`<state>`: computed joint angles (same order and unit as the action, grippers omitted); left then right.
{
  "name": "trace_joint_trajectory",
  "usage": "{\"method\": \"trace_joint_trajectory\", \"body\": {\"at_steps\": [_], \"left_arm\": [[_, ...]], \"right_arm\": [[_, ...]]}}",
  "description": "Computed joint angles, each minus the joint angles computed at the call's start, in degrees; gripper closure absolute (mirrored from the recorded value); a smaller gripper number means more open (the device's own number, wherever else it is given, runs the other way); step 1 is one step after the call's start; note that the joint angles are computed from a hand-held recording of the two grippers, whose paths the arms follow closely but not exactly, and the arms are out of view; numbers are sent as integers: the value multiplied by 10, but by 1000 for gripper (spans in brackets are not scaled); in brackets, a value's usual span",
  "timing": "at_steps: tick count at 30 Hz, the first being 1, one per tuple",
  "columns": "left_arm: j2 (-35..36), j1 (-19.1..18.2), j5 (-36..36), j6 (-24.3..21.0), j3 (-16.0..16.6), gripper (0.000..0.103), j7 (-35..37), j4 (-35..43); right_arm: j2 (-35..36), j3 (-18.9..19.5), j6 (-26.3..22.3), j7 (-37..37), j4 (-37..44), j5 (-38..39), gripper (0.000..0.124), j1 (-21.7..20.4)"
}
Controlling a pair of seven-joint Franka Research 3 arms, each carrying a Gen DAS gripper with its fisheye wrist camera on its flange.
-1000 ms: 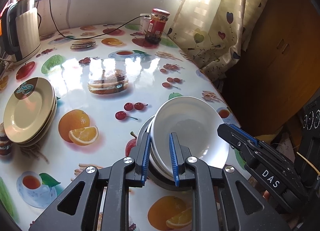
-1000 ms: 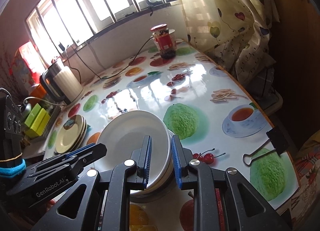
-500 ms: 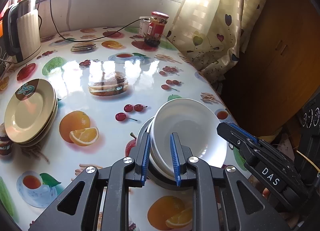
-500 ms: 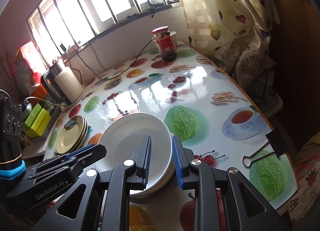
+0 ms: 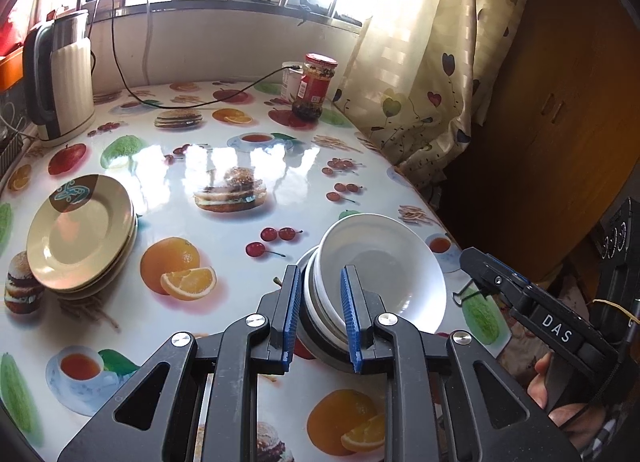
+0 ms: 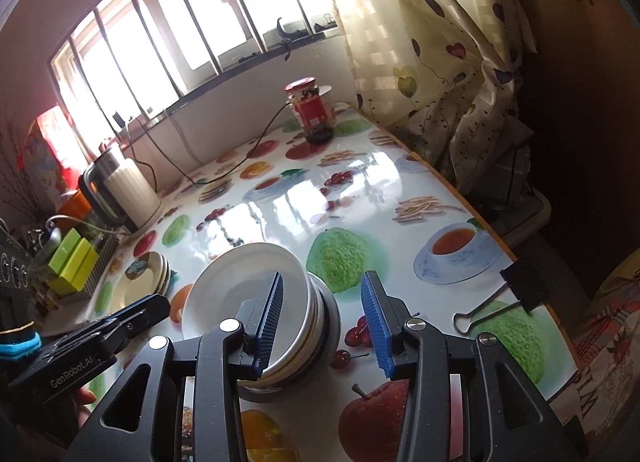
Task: Organize plates and bowls
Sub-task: 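Open the right tool while the left tool lifts the nested bowl stack, then close the right tool on the bowl stack rim beside the left tool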
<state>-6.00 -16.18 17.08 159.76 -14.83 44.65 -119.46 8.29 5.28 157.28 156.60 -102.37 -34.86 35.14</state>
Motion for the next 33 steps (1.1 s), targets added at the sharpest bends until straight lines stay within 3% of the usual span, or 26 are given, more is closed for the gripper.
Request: {"method": "trace_joint_trajectory", "body": {"at_steps": [7,15,21,25,28,31,33], "left_arm": [[-26,21,77,-2,-10,81,-62,-31],[-34,33,91,17,-5,81,-80,-65],[-23,14,3,55,21,81,-19,-82],[-13,16,-11,65,18,81,-9,-82],[-4,-5,-91,87,34,81,54,-86],[7,-7,-121,90,33,81,79,-81],[14,-24,-205,99,44,81,141,-81]], "right_arm": [[-24,-1,9,40,-35,-57,78,-6],[-29,12,22,45,-63,-58,76,-22],[-19,12,26,24,-66,-35,72,-23],[-13,8,28,20,-69,-24,69,-20],[-8,5,35,12,-73,-8,69,-19],[0,3,54,-4,-75,13,69,-19],[5,0,72,-18,-77,31,69,-18]]}}
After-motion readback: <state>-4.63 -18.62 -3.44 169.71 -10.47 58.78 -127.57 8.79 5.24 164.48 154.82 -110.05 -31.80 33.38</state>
